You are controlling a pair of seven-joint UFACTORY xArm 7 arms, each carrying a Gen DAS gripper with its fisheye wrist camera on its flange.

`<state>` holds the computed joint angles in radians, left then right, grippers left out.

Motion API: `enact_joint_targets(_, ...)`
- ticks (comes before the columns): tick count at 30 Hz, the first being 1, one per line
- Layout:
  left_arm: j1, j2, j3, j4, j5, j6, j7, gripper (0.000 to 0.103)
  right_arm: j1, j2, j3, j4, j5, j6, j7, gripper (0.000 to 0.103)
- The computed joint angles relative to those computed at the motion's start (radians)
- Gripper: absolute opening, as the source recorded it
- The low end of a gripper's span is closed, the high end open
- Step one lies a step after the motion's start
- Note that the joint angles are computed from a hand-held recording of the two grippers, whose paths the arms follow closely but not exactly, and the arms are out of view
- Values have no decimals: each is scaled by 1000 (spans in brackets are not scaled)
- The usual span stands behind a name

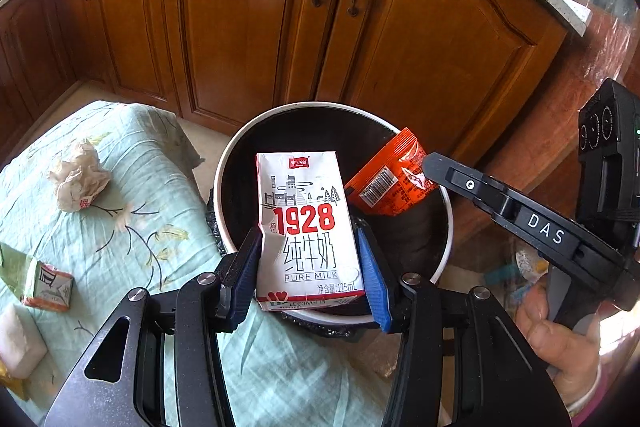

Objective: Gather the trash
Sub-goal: 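Open both tools to drop the red bag and milk carton into the bin, then move both open tools back over the remaining trash on the table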

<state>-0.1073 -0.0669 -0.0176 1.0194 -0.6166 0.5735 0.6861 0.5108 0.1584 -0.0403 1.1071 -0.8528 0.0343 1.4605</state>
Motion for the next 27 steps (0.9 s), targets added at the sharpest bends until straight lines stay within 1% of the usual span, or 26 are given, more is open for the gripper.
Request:
enact_joint_targets(1,-1,5,-1,3,2,-1,-1,46,-11,4,9,0,20,-1,-20,9)
enact_joint_targets(3,0,15,-4,12,13,7,-12,46,-23,9,21,-3,64,-11,-58,15)
enact_joint_targets(4,0,14,-5,12,17,14,-17,46,-22,12,19,-3,82,-11,-71,16)
enact_joint_targets(5,0,15,-8,12,24,16,-28,47,-30,16,30,-1,117,-13,-103,22)
enact_joint_targets(6,0,13,-10,11,32,18,-40,47,-32,18,34,-1,146,-11,-127,32)
enact_joint_targets(7,1,14,-9,12,30,22,-41,50,-20,16,20,-4,152,-16,-126,36)
enact_joint_targets(8,1,12,-7,10,16,25,-33,55,-2,15,-1,-7,144,-26,-114,45)
enact_joint_targets(9,2,5,-5,3,5,23,-27,58,19,13,-27,-11,126,-38,-93,51)
enact_joint_targets(10,3,-3,-3,-6,-5,18,-20,62,45,9,-58,-15,99,-46,-61,52)
enact_joint_targets(12,3,-27,4,-27,-23,10,-6,63,100,-2,-121,-18,10,-59,33,56)
enact_joint_targets(13,3,-36,9,-37,-32,8,0,64,124,-8,-151,-18,-53,-66,98,59)
enact_joint_targets(15,4,-60,23,-59,-57,11,15,65,154,-15,-189,-11,-174,-76,222,72)
enact_joint_targets(17,6,-92,41,-90,-83,13,37,65,187,-24,-225,-1,-324,-84,377,77)
enact_joint_targets(19,9,-126,59,-127,-101,9,47,65,197,-30,-227,9,-427,-81,484,80)
enact_joint_targets(22,18,-178,94,-181,-122,20,61,65,194,-39,-199,16,-523,-78,584,81)
enact_joint_targets(27,42,-263,148,-268,-124,19,64,65,168,-36,-121,29,-575,-78,635,81)
